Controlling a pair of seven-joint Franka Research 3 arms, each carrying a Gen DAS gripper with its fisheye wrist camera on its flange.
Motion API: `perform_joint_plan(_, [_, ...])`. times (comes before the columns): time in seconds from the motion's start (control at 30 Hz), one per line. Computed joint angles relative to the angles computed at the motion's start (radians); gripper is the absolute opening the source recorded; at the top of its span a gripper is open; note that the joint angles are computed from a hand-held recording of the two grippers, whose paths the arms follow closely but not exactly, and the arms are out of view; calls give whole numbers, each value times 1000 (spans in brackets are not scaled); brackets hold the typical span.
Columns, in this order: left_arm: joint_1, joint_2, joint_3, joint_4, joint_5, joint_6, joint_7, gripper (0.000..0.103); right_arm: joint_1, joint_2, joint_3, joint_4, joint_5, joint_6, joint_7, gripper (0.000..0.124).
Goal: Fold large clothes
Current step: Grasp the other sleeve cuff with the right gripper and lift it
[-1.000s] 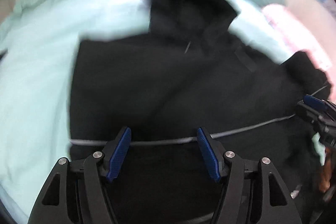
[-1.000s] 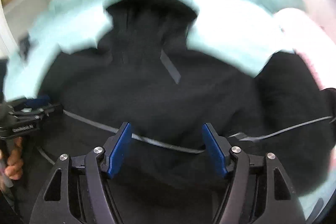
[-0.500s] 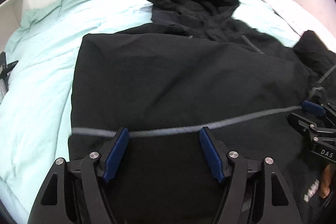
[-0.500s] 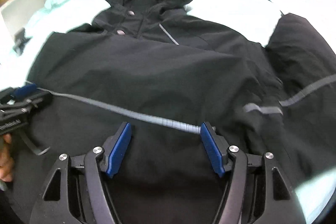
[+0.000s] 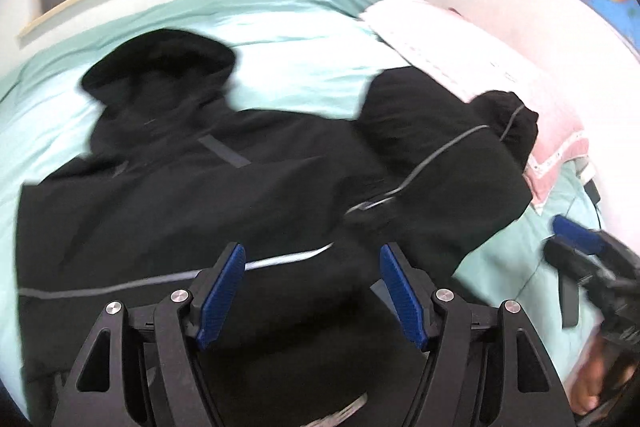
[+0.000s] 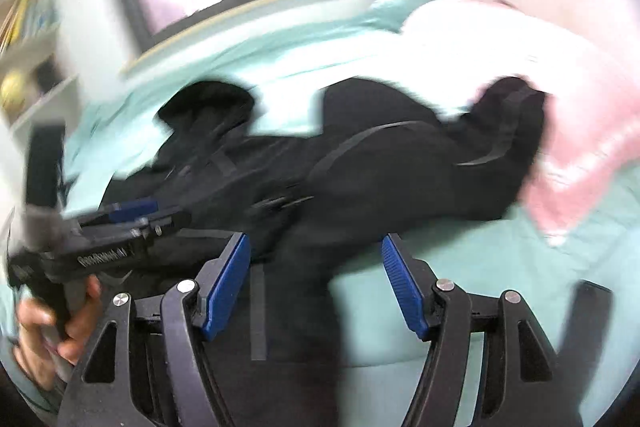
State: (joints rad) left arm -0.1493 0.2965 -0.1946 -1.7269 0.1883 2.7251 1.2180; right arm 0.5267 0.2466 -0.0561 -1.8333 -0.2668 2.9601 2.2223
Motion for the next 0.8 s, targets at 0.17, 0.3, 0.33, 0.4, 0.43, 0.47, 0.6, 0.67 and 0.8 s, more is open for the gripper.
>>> perform_joint_plan(0.17, [-44, 256, -24, 301, -15, -164, 6, 71, -110, -39, -25, -62, 99, 30, -19, 71])
perform_joint_plan(0.3, [-105, 347, 31, 371, 40, -193, -43, 74, -200, 1, 2, -17, 194, 12, -104, 71])
perform_joint_plan(0.33, [-118, 341, 44, 359, 68, -180, -53, 74, -236, 32, 24, 23, 249, -2, -149, 71])
perform_joint_plan(0.4, [-115, 336, 40, 350, 80, -173, -54, 74, -246, 85, 14, 90, 284, -23, -165, 71])
perform_joint_plan(0.43, [-106, 334, 33, 343, 74, -163, -50, 74, -255, 125, 10, 143, 305, -42, -170, 71])
perform_joint_plan(0.47, [-98, 330, 26, 332, 68, -148, -46, 74, -254, 155, -1, 184, 316, -57, -164, 71])
perform_joint_plan(0.6, [-96, 313, 30, 297, 83, -114, -46, 75, -316, 334, 48, 431, 423, -159, -212, 70])
perform_joint_plan(0.67, [-99, 303, 34, 286, 92, -109, -56, 75, -375, 398, 130, 523, 511, -185, -308, 49])
perform_joint_plan(0.8, [-154, 178, 113, 118, 217, 29, -216, 74, -381, 315, 153, 400, 582, -14, -474, 15])
